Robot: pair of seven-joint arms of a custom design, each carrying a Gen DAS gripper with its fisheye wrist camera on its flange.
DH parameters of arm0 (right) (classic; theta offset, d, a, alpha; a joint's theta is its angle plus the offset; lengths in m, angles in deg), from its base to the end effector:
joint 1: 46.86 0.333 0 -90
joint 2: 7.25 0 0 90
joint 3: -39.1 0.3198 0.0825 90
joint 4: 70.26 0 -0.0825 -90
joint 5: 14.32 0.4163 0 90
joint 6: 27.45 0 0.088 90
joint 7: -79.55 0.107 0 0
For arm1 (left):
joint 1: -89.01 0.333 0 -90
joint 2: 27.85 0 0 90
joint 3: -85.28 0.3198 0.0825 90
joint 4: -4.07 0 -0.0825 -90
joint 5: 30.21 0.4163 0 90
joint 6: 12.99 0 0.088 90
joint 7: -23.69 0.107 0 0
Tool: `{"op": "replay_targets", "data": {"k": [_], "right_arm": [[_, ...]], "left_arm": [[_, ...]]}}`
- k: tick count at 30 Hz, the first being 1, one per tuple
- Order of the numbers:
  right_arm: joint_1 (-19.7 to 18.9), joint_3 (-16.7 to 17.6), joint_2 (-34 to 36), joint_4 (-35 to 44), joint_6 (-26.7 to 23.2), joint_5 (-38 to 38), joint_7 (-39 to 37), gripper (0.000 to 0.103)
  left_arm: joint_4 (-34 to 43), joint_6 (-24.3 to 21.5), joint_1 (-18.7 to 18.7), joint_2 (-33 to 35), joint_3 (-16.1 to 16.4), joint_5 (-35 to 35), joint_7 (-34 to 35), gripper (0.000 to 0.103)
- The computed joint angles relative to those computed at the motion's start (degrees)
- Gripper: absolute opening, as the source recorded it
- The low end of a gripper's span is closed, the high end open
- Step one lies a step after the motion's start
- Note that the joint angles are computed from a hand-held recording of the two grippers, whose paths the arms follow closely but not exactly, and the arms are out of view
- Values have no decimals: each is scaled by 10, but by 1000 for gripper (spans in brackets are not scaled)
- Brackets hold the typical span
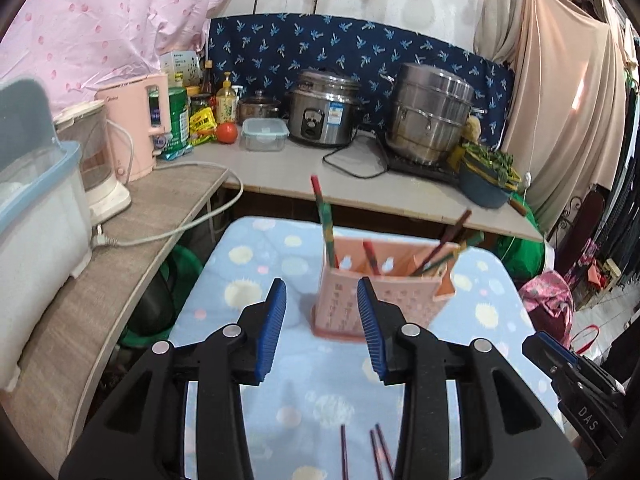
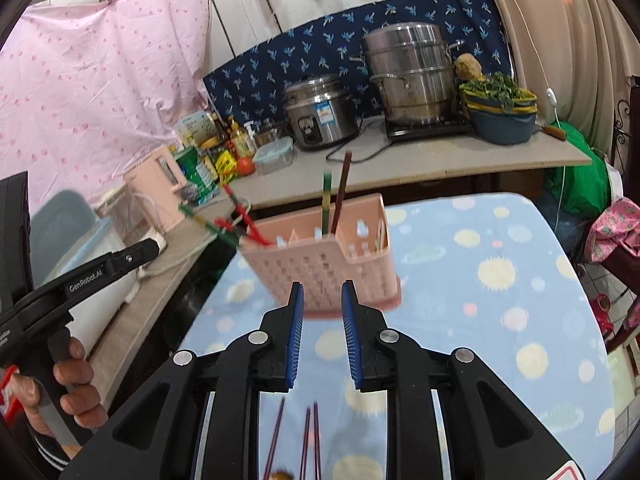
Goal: Organize utensils
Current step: 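Open both tools to release the green chopsticks and pull back from the holder, then grasp a dark red chopstick with the right tool while the left tool grasps another dark red chopstick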
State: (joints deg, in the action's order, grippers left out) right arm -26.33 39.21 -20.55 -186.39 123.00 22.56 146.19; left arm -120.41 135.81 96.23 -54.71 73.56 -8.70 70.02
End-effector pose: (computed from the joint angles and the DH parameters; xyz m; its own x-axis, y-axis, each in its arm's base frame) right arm 0.5368 0.1870 0.6394 0.4531 -0.8354 -0.3112 -0.6523 -0.0728 -0.7544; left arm 0.4909 -0.0670 0.6760 0.3419 -0.9279 0.1484 -0.5066 -0.3150 -0.8026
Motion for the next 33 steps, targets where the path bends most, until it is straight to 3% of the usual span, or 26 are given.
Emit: {"op": "replay_targets", "data": {"k": [8, 17, 28, 33], "right_arm": [[-3, 6, -93, -130, -13, -66, 26, 20], [10, -12, -177, -244, -61, -104, 42, 20], [24, -5, -236, -314, -92, -128, 55, 20], [32, -7, -241, -323, -101, -134, 57, 20]], "left_arm": [[-101, -25, -42, -69, 4, -50, 22, 35], [-200, -74, -81, -141, -2, -104, 32, 35], [-263, -106, -119, -187, -6, -148, 25, 35], [-278, -113, -134, -199, -9, -158, 28, 43]]}}
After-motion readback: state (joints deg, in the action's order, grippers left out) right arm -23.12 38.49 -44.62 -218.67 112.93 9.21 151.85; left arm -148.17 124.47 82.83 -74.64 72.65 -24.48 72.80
